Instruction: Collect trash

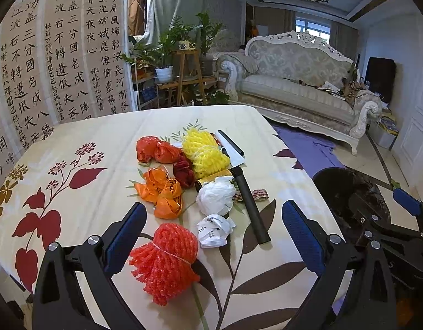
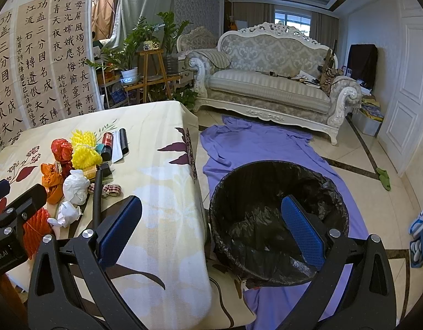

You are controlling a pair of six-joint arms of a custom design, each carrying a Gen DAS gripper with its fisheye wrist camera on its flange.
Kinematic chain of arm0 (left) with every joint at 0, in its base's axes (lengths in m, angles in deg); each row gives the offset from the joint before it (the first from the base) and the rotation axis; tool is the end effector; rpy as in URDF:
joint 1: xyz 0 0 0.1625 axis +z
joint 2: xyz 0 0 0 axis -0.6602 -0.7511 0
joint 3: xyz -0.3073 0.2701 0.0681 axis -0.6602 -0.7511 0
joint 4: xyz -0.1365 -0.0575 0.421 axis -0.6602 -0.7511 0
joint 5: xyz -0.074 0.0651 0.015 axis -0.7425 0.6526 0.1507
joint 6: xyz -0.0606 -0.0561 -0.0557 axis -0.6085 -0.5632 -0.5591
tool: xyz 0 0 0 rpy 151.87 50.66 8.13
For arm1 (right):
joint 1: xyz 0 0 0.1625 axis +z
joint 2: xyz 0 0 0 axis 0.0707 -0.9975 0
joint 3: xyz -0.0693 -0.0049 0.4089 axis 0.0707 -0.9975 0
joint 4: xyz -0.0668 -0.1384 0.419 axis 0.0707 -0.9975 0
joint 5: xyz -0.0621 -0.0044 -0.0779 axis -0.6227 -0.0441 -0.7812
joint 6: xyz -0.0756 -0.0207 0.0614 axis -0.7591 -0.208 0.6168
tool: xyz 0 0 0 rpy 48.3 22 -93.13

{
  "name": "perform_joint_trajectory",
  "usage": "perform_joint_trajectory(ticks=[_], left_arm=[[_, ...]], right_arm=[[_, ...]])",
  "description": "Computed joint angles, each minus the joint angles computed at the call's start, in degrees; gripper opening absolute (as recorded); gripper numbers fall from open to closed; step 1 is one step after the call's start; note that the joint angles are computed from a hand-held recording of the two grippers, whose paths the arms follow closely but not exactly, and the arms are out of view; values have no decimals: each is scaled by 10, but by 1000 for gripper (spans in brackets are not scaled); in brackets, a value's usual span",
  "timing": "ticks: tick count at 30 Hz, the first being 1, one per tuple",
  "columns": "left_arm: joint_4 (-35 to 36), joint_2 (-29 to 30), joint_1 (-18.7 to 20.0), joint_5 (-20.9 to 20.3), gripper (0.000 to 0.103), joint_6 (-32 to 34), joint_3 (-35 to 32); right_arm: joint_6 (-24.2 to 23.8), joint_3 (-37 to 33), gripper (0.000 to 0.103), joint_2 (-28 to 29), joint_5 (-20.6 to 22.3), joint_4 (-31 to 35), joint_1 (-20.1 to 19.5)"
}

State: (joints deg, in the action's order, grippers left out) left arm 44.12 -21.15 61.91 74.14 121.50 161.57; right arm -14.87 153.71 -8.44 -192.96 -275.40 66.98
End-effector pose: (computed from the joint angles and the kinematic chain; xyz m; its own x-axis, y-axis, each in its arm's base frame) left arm -0.3761 -0.3656 -0.0626 -0.6690 0.3571 -0.6519 0.7076 0.5746 -0.4114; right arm -0.0047 -0.3100 0.2691 -0.6498 0.4120 0.6387 -0.3984 0.5310 -0.7479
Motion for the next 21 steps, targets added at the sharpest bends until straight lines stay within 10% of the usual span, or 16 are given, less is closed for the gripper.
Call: perform_joint_trajectory(ticks=[21], left_arm=[[9, 0, 0, -8, 96, -11, -2]], right_arm=[[-2, -1, 99, 5, -2, -6, 3]])
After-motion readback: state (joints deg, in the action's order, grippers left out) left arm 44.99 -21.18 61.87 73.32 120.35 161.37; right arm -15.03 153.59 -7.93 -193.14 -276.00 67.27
